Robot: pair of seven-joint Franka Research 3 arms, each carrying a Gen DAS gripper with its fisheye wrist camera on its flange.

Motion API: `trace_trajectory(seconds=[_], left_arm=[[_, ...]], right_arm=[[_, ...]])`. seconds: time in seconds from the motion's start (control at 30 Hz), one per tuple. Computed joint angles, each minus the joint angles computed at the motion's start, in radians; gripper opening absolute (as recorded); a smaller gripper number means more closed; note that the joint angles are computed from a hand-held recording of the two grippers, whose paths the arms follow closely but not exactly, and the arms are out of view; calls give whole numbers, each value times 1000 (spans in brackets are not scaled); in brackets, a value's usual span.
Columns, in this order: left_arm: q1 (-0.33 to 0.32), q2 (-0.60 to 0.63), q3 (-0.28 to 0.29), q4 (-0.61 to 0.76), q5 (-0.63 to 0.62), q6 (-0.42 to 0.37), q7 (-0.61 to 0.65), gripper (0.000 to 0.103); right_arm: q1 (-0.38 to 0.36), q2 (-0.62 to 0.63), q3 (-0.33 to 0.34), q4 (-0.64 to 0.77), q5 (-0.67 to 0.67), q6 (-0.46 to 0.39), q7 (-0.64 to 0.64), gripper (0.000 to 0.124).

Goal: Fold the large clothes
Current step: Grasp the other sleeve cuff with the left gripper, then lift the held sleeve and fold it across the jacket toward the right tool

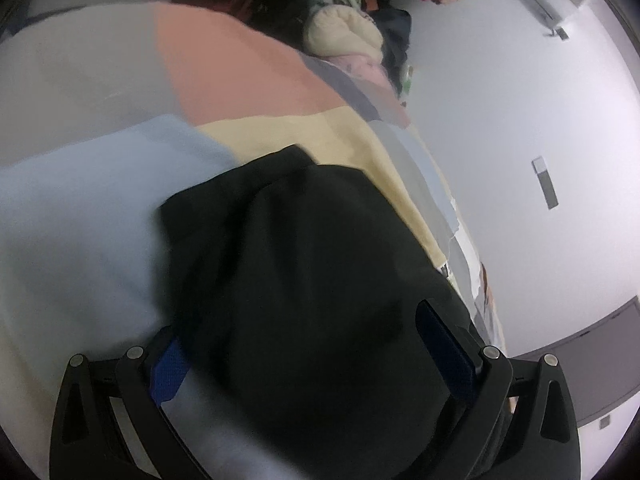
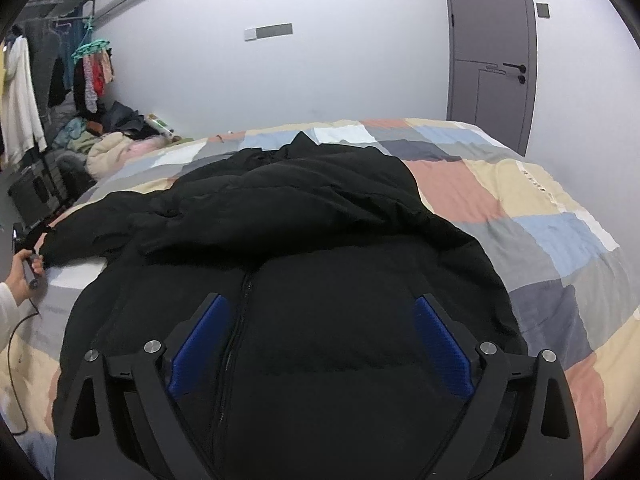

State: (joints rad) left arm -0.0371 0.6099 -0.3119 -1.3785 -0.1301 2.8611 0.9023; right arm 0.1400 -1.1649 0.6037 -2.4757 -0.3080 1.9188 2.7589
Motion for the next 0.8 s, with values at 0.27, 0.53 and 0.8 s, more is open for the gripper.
trace_trajectory(seconds=[0.27,0.53,0.8], left_arm=[[-1,53,-41,98,-42,-25,67,28],[-83,-100,72,33,79,-54,-23,7],[-150,-263,128,-16,235,-108,-87,4]], right_arm=[[4,16,-8,1,-6,-4,-6,95],[2,-3,-4,4,-22,-17,-16,95],[8,-34,-7,-8,-50,28,-57,95]])
